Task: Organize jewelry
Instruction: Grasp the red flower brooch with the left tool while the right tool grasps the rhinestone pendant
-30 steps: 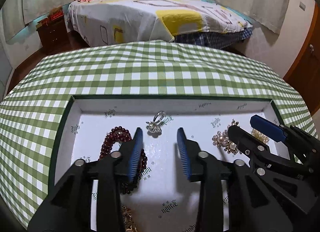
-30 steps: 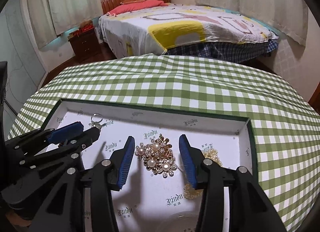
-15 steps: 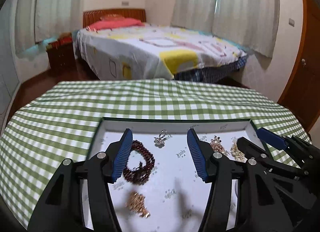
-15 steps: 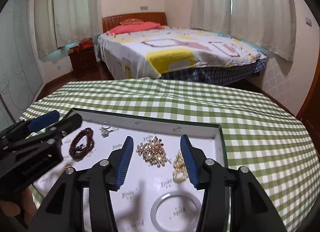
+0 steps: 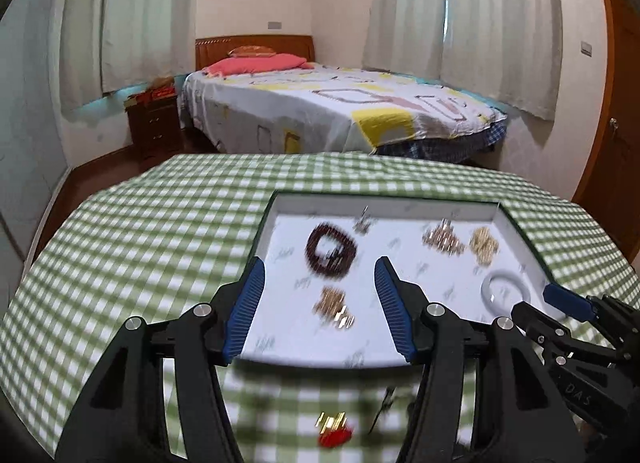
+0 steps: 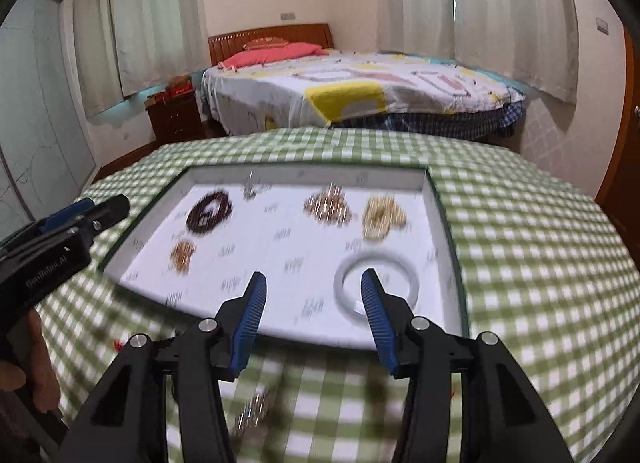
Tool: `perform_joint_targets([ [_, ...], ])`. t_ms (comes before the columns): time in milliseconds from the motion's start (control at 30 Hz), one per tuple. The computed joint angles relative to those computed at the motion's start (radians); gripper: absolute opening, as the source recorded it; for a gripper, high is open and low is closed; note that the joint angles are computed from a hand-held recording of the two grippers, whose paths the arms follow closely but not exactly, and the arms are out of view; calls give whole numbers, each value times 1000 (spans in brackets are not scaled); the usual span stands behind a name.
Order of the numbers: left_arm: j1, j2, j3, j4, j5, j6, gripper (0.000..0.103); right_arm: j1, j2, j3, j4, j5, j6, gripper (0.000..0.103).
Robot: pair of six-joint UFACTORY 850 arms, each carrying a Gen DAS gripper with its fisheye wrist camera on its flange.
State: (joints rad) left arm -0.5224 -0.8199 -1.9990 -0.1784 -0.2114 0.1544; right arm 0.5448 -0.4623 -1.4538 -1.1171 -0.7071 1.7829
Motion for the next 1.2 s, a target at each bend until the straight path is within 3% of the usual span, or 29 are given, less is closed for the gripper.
perform_joint_targets([
  [267, 22, 106, 209, 43, 32, -41, 56, 38, -3, 36, 69, 46, -16, 49],
  [567, 36, 126, 258, 19, 6, -30, 56, 44, -29, 21, 154, 78, -97, 49],
  [667, 35, 128, 265, -5, 8, 1, 56, 43, -27, 26, 157, 76, -105, 44],
  [933, 32, 110, 243, -41, -41, 28, 56, 47, 1, 69, 132, 85, -77, 16],
  [1200, 28, 98, 229, -120, -65, 110, 55, 44, 21, 99, 100, 98, -27, 14],
])
